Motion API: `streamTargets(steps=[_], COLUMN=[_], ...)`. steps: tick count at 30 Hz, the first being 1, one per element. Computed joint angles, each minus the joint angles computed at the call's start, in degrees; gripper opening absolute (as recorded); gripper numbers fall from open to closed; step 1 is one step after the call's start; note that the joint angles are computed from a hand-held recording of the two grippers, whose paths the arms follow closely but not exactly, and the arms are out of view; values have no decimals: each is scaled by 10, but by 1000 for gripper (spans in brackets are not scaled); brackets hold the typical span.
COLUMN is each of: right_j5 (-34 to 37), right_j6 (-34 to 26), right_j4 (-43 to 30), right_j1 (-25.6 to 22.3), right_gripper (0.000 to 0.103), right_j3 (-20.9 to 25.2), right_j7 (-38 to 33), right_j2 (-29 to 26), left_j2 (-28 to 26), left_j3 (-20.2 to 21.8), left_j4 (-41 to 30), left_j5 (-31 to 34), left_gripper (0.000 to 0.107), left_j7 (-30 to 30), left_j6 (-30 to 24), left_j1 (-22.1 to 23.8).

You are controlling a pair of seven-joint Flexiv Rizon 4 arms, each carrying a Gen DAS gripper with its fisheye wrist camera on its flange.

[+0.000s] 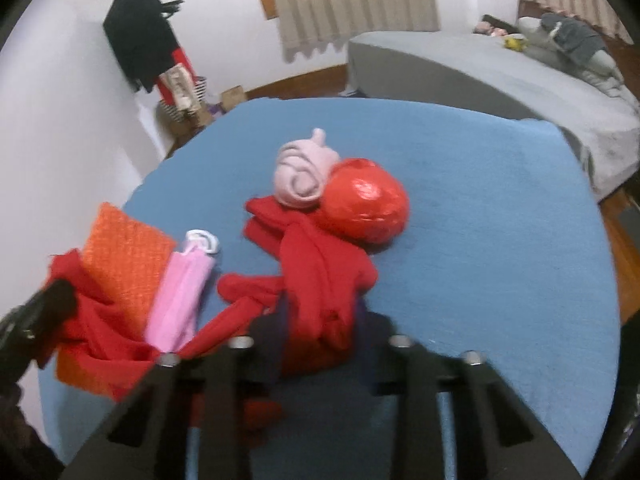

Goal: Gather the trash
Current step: 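Grasp the second red cloth with the right tool, then carry both red cloths over the black bin and open both tools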

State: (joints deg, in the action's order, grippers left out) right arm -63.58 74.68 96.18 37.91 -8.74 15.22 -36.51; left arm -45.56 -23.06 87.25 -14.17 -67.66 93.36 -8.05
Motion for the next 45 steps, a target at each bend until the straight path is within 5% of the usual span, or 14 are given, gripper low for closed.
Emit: streamTargets(steps=[7, 17, 32, 45], right_j5=[-128, -271, -304, -276], right_j6=[15, -22, -103, -162], right_j4=[42, 86, 132, 206], right_j1=[5, -36, -109, -127], right_gripper=[16, 14, 14, 14], right_j3=[-19, 31, 143, 182], right_j7=[103, 200, 211, 207], right_j2=[61, 145, 207, 279], left_j2=[8, 30, 48, 41], left_j3=[-21, -89, -146, -206], left_j4=[11, 41, 71, 78], left_j5=[7, 44, 77, 98], left_gripper=[8, 8, 8, 8], left_j7=[0, -4, -5, 10], left_j6=[17, 54, 55, 52], left_j1=[10, 51, 74, 80])
